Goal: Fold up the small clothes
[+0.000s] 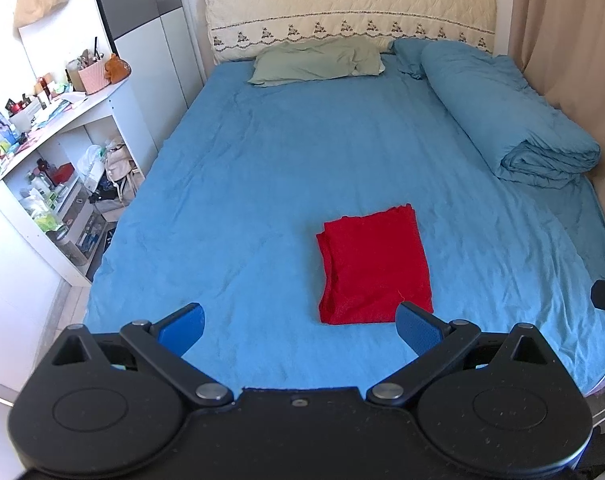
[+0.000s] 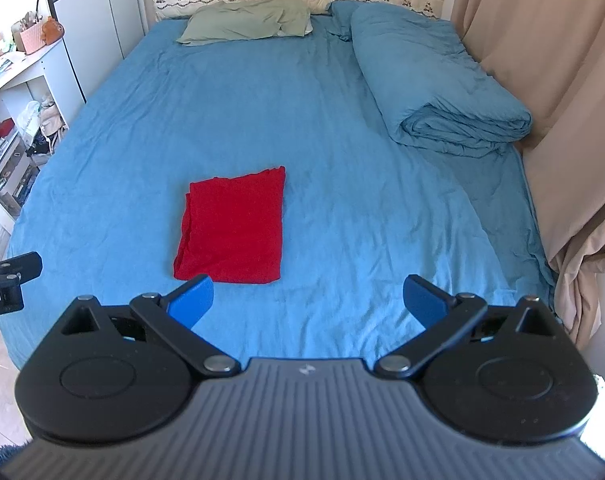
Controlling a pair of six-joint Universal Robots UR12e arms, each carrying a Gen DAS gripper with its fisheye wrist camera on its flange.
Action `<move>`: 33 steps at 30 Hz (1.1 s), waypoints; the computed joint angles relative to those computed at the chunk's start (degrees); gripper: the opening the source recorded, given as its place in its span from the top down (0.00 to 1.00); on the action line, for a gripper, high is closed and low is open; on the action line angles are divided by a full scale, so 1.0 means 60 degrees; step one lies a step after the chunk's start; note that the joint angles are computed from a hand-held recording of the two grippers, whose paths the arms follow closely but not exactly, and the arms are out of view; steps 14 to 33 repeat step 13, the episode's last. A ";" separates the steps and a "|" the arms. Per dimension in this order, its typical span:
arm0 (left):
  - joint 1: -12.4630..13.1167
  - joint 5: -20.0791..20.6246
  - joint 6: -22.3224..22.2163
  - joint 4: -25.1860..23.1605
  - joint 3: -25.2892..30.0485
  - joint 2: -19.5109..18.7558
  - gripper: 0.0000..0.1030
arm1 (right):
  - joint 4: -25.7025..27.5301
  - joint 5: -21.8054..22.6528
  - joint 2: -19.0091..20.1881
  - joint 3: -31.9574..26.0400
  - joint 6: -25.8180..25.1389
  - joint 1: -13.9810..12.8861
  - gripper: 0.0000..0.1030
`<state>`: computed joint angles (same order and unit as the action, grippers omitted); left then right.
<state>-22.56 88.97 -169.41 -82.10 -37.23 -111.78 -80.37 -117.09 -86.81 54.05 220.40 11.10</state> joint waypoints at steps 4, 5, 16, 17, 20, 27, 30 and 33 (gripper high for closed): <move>0.0075 -0.0346 -0.0013 -0.0069 0.0049 -0.0026 0.00 | -0.0014 -0.0022 0.0011 -0.0019 -0.0022 0.0005 0.00; 0.0085 -0.0381 -0.0026 -0.0078 0.0059 -0.0031 0.00 | -0.0013 -0.0027 0.0021 -0.0036 -0.0027 0.0003 0.00; 0.0165 -0.0612 -0.0027 -0.0129 0.0211 -0.0126 0.00 | -0.0004 -0.0076 0.0050 -0.0079 0.0005 -0.0011 0.00; 0.0165 -0.0612 -0.0027 -0.0129 0.0211 -0.0126 0.00 | -0.0004 -0.0076 0.0050 -0.0079 0.0005 -0.0011 0.00; 0.0165 -0.0612 -0.0027 -0.0129 0.0211 -0.0126 0.00 | -0.0004 -0.0076 0.0050 -0.0079 0.0005 -0.0011 0.00; 0.0165 -0.0612 -0.0027 -0.0129 0.0211 -0.0126 0.00 | -0.0004 -0.0076 0.0050 -0.0079 0.0005 -0.0011 0.00; 0.0165 -0.0612 -0.0027 -0.0129 0.0211 -0.0126 0.00 | -0.0004 -0.0076 0.0050 -0.0079 0.0005 -0.0011 0.00; 0.0165 -0.0612 -0.0027 -0.0129 0.0211 -0.0126 0.00 | -0.0004 -0.0076 0.0050 -0.0079 0.0005 -0.0011 0.00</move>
